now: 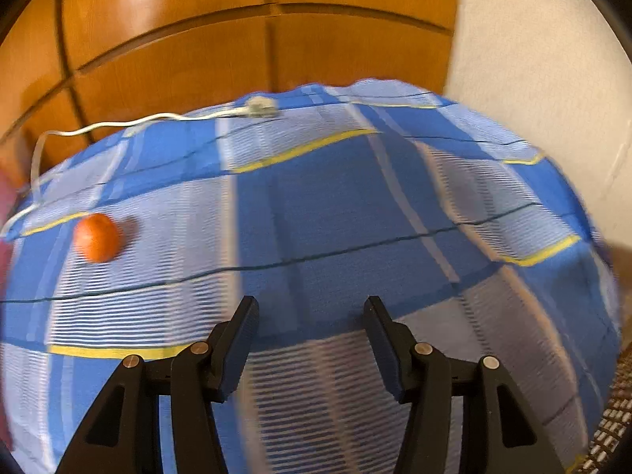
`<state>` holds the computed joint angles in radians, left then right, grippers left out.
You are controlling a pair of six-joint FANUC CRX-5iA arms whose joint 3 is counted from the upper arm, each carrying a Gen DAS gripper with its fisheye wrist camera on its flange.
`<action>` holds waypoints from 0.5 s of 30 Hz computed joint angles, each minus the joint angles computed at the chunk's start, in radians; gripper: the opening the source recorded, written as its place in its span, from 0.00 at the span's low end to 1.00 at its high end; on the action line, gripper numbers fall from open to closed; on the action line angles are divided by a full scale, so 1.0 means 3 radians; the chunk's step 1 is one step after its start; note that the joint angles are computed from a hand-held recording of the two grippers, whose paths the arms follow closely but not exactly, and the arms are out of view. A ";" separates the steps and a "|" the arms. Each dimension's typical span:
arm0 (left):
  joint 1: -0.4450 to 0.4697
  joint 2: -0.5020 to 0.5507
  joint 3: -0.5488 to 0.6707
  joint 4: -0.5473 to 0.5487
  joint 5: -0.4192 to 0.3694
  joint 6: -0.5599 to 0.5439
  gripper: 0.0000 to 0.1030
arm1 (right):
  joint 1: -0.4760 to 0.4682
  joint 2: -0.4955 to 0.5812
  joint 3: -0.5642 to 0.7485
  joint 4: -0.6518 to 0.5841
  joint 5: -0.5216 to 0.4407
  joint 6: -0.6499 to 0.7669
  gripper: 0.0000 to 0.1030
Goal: Organize fruits
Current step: 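Reach the right tool to the orange mandarin and grasp it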
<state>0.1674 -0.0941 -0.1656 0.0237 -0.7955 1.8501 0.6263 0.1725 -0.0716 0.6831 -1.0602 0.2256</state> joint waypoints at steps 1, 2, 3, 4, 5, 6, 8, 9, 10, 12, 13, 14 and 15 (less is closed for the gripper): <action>0.0014 -0.0003 -0.0021 0.0039 0.0009 -0.0020 0.81 | -0.0009 -0.0009 0.0032 -0.0083 0.0120 0.0097 0.55; 0.0026 -0.0003 -0.0036 0.0076 0.0015 -0.0041 0.82 | -0.0013 -0.0007 0.0075 -0.0150 0.0246 0.0194 0.55; 0.0030 0.0002 -0.0038 0.0091 0.0014 -0.0048 0.82 | -0.0015 0.0000 0.0104 -0.0186 0.0323 0.0258 0.55; 0.0033 0.0002 -0.0043 0.0103 0.0018 -0.0055 0.82 | -0.0021 0.0021 0.0162 -0.0247 0.0415 0.0359 0.55; 0.0035 -0.0001 -0.0049 0.0112 0.0022 -0.0065 0.83 | -0.0035 0.0062 0.0259 -0.0361 0.0514 0.0503 0.62; 0.0037 -0.0003 -0.0054 0.0122 0.0024 -0.0075 0.83 | -0.0046 0.0103 0.0346 -0.0459 0.0571 0.0608 0.65; 0.0040 -0.0010 -0.0068 0.0149 0.0032 -0.0102 0.83 | -0.0079 0.0231 0.0585 -0.0695 0.0672 0.0874 0.66; 0.0041 -0.0011 -0.0071 0.0160 0.0034 -0.0115 0.83 | -0.0077 0.0290 0.0677 -0.0749 0.0677 0.0930 0.66; 0.0040 -0.0012 -0.0077 0.0173 0.0038 -0.0137 0.83 | -0.0086 0.0349 0.0773 -0.0818 0.0687 0.0999 0.66; 0.0037 -0.0008 -0.0082 0.0190 0.0039 -0.0171 0.83 | -0.0093 0.0513 0.1021 -0.0922 0.0606 0.1125 0.66; 0.0030 -0.0008 -0.0087 0.0197 0.0044 -0.0198 0.83 | -0.0089 0.0575 0.1107 -0.0937 0.0560 0.1154 0.66; 0.0022 -0.0002 -0.0082 0.0191 0.0045 -0.0210 0.83 | -0.0095 0.0645 0.1208 -0.0979 0.0500 0.1203 0.66; 0.0011 0.0005 -0.0069 0.0167 0.0038 -0.0201 0.83 | -0.0104 0.0716 0.1312 -0.1039 0.0433 0.1246 0.66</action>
<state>0.1708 -0.0925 -0.1864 0.0738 -0.7841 1.7896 0.5952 0.3873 0.3219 0.3713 -0.9304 0.5995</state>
